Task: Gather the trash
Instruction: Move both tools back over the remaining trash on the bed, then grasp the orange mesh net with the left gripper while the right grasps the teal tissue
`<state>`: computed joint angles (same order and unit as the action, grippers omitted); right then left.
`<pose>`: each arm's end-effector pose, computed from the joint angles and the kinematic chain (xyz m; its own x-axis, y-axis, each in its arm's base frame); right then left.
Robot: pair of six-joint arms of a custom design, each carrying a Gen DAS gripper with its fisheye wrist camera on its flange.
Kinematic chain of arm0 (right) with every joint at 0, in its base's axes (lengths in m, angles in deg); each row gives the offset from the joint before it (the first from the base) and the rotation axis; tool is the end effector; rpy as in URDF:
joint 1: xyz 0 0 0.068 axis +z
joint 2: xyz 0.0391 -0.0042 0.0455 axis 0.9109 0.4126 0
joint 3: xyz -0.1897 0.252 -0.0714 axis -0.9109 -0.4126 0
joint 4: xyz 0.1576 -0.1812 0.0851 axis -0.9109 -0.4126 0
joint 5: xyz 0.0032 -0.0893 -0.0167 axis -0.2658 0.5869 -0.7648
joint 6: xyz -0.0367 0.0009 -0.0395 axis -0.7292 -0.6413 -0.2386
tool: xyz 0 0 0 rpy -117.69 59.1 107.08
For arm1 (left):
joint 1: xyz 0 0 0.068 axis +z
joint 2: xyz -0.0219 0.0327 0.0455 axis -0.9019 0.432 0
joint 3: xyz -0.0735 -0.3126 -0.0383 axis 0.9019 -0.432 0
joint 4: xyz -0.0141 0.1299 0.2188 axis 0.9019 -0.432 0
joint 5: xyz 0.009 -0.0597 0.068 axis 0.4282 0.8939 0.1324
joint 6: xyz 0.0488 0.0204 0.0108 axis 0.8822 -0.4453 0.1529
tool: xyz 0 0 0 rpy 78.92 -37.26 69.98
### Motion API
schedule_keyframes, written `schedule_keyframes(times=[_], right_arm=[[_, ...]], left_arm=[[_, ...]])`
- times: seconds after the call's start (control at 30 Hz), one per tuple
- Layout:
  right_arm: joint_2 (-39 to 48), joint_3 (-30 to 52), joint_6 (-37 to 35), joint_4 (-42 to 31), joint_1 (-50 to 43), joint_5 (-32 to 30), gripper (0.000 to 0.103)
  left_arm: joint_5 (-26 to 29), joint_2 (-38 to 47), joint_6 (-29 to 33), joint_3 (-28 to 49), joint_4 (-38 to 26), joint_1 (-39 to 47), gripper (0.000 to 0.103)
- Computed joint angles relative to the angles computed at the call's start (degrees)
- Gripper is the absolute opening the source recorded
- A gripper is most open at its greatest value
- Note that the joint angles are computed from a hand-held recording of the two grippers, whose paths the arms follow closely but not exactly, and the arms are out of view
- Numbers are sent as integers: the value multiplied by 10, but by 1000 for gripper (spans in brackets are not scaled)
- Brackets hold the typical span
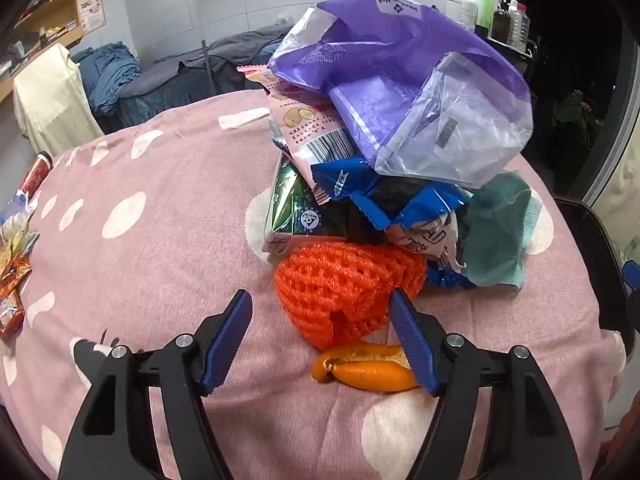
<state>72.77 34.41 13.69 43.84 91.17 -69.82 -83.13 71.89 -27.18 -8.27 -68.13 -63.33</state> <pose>0.1656 0.0802 0.2480 -0.6513 0.1361 -0.7465 -0.2057 0.9153 0.3464 0.1900 0.0048 0.2429 -0.7746 0.0360 -0.6315 -0.0018 0.9983 0.0591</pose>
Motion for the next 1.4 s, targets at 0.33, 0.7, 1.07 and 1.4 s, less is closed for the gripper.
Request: schedule_keyframes(times=[0.33, 0.7, 1.07, 1.4], right_arm=[[-1, 0, 1, -2, 2, -3, 97], [3, 3, 3, -2, 15, 6, 97], [50, 26, -13, 15, -1, -23, 97], [148, 98, -57, -13, 10, -42, 87]], left_arm=[[-31, 48, -10, 21, 0, -31, 61], [-39, 43, -12, 20, 1, -51, 30], [-29, -23, -22, 5, -15, -33, 24], [5, -99, -13, -9, -47, 23, 24]])
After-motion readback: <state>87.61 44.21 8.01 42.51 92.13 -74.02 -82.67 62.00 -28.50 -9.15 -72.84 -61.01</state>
